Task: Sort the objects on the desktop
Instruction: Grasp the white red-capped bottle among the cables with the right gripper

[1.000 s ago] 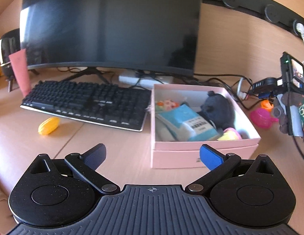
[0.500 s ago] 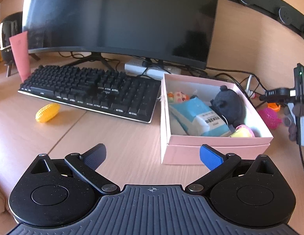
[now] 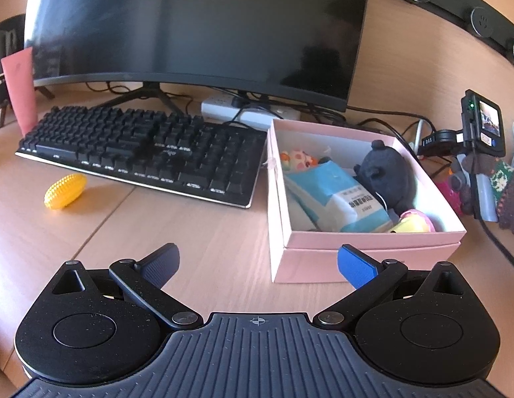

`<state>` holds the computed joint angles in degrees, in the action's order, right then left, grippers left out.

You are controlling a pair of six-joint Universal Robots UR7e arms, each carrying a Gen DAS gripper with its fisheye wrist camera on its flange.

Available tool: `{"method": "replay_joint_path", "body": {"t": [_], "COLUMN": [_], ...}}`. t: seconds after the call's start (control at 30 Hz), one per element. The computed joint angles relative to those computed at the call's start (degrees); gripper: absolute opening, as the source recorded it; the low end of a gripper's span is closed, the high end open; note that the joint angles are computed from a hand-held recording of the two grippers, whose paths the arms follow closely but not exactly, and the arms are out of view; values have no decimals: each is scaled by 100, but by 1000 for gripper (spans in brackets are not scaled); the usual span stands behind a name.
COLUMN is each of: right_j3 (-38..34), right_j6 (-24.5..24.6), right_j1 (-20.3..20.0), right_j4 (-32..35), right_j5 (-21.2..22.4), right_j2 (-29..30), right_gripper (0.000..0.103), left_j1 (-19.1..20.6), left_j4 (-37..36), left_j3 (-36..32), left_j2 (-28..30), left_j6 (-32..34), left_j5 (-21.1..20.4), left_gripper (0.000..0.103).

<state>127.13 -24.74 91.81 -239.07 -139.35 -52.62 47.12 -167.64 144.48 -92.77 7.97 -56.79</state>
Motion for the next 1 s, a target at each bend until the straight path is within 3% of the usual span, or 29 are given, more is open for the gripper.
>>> {"method": "replay_joint_path", "body": {"t": [0.1, 0.17, 0.33, 0.63, 0.73, 1.0], "right_j3": [197, 313, 364, 386, 450, 584], "right_j6": [311, 120, 264, 176, -12, 189], "right_j1": [-61, -102, -212, -328, -310, -389], "right_j4": [258, 63, -16, 511, 383, 531], "right_j5": [347, 560, 634, 1112, 1100, 1015], "right_j2": [-245, -276, -312, -633, -595, -696], "right_gripper": [15, 16, 32, 33, 36, 48], "left_j1": [78, 89, 141, 174, 178, 141], "left_j4": [13, -1, 24, 33, 54, 128], "left_j3": [-45, -48, -96, -173, -191, -190], "left_j2": [13, 22, 105, 213, 235, 206], "left_j6": [77, 94, 205, 445, 512, 637], "left_j5": [-84, -104, -173, -261, -294, -375], "left_gripper": [103, 103, 103, 103, 103, 103]}}
